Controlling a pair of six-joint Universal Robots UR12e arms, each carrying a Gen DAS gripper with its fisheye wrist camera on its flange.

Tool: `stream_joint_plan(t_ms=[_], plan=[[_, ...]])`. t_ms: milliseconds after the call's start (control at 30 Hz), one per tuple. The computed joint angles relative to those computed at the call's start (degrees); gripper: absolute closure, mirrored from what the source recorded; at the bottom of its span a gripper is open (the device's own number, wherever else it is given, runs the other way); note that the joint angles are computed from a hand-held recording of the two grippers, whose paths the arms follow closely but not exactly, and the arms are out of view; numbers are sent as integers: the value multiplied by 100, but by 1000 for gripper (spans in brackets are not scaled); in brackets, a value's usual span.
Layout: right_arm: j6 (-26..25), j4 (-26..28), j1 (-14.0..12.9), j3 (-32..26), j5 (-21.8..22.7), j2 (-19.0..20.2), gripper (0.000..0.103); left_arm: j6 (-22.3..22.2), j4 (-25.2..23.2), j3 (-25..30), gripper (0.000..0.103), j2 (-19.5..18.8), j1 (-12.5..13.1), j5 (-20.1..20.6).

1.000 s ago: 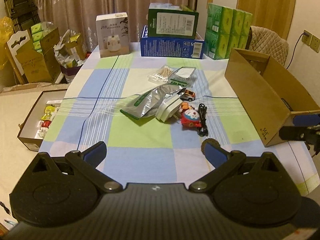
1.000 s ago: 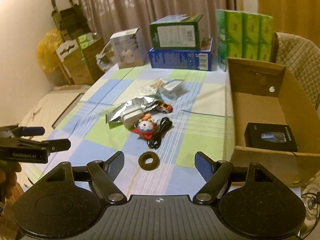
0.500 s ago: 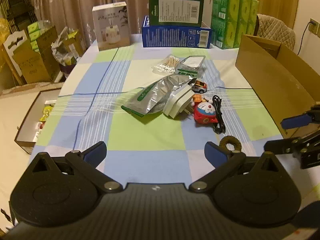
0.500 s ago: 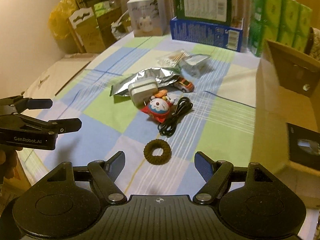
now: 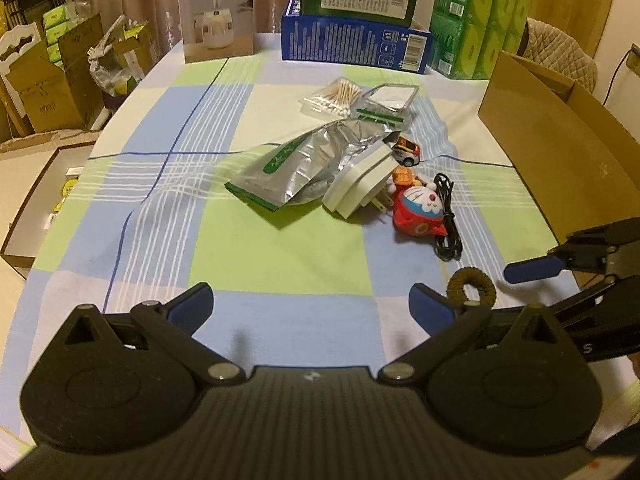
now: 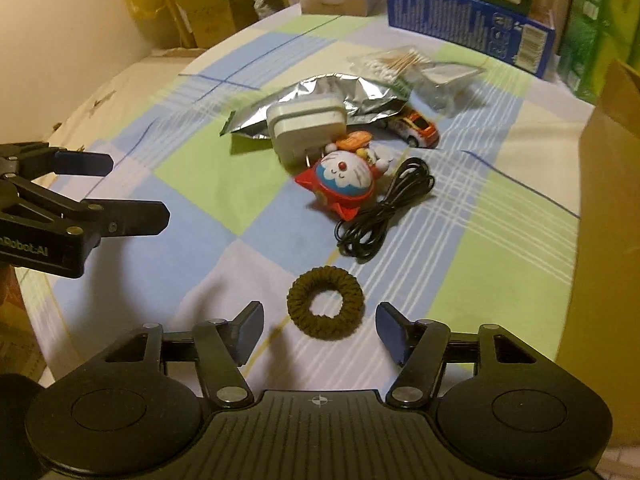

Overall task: Organize objects
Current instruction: 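Grasp the brown braided hair tie with the right tool, then grasp the red Doraemon toy with the left tool while the right tool holds the hair tie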

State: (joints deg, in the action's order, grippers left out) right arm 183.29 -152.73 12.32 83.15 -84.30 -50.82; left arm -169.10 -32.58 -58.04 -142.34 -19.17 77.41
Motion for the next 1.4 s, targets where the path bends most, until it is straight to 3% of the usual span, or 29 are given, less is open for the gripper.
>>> stream_joint_plan(t_ms=[300, 533, 800, 1000, 1133, 1267, 1400], plan=[[-112, 42, 2, -151, -102, 143, 56, -67, -93, 122, 1, -103, 33, -120], [-104, 64, 19, -158, -161, 127, 87, -45, -153, 183, 1, -138, 11, -151], [216, -258, -2, -10, -400, -21, 90, 158, -249, 217, 6, -130, -26, -298], [446, -511, -81, 140, -702, -214, 90, 223, -431, 524, 13, -283, -53, -782], [554, -675, -133, 224, -871, -300, 90, 302, -459, 805, 19, -450, -125, -862], [704, -782, -194, 281, -884, -353, 90, 351, -479, 1100, 36, -641, -193, -882], [748, -887, -227, 304, -929, -367, 90, 292, -544, 1436, 41, -857, -250, -923]])
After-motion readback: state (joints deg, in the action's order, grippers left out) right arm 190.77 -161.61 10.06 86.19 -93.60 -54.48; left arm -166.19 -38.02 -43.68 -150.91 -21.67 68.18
